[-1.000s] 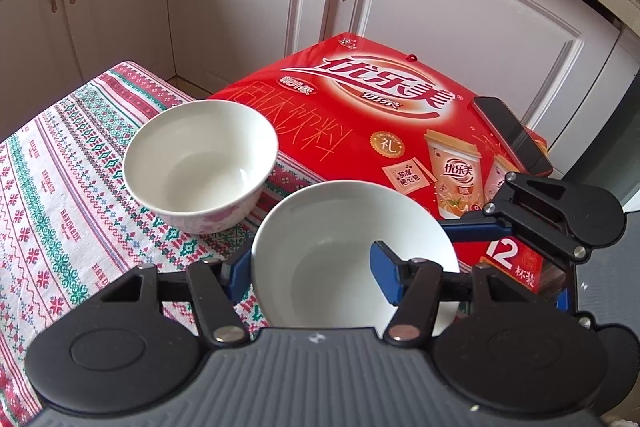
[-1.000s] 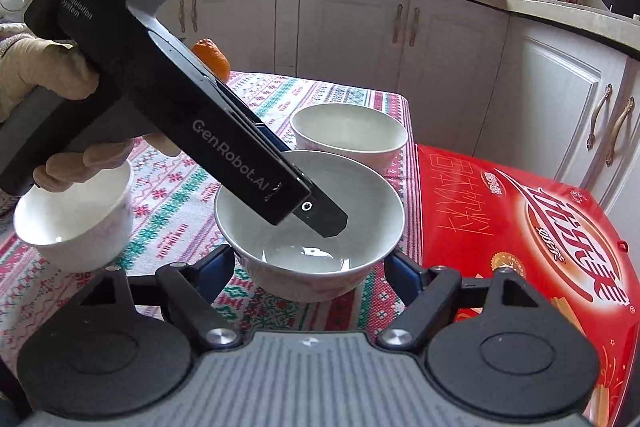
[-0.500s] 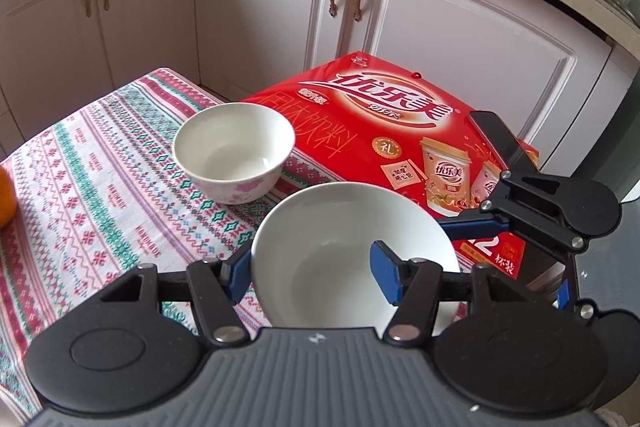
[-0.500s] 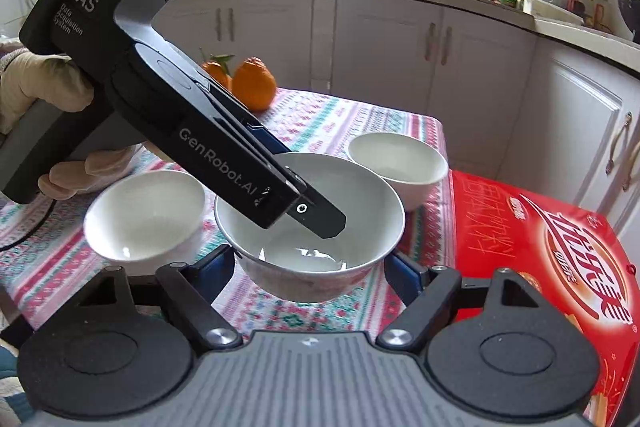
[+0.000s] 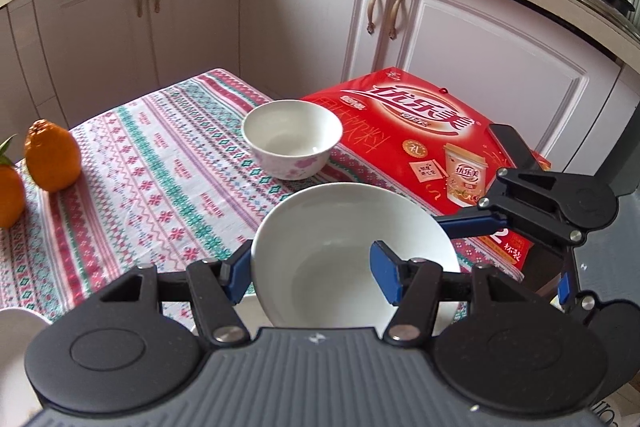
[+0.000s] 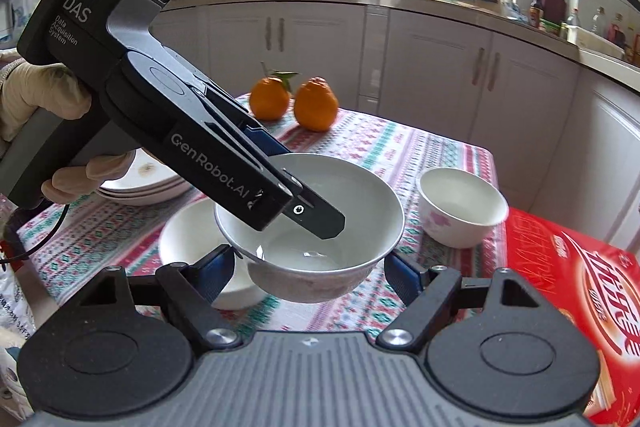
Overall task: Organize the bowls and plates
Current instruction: 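Lift the bowl with the left tool and carry it toward the placed bowl, then lower the held bowl into the large white bowl and open the left tool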
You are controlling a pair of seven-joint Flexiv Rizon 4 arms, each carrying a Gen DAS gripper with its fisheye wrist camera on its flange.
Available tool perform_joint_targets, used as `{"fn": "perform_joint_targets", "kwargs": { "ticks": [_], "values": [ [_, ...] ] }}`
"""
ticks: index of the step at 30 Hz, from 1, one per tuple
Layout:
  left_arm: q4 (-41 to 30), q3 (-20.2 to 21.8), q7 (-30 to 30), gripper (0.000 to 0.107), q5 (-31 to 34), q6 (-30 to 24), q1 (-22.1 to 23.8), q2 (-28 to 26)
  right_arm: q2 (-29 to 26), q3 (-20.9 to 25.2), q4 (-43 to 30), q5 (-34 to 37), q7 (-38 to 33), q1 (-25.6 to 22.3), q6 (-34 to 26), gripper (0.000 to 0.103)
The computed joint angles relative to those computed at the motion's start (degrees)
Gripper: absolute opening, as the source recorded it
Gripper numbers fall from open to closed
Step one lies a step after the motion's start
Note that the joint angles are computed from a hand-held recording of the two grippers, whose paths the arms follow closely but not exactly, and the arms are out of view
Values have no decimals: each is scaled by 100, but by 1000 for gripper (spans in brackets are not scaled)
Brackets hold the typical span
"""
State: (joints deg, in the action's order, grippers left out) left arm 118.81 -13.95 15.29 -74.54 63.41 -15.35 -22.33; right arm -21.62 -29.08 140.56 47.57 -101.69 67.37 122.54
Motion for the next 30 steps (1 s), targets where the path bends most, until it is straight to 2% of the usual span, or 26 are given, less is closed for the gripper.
{"fn": "perform_joint_targets", "kwargs": {
  "ticks": [6,19,30],
  "values": [
    [77,75,122,60,-244,-7,73,71,-53,30,-144,-171,49,27,-135,85],
    [99,221,34,60,-251,-67,244,-11,-279,582,-308,-936,534,-574,-241,85],
    [109,179,52,60,-248,-35,328,-120,-434,677,-317,-1343,893,-751,-336,85]
  ]
}}
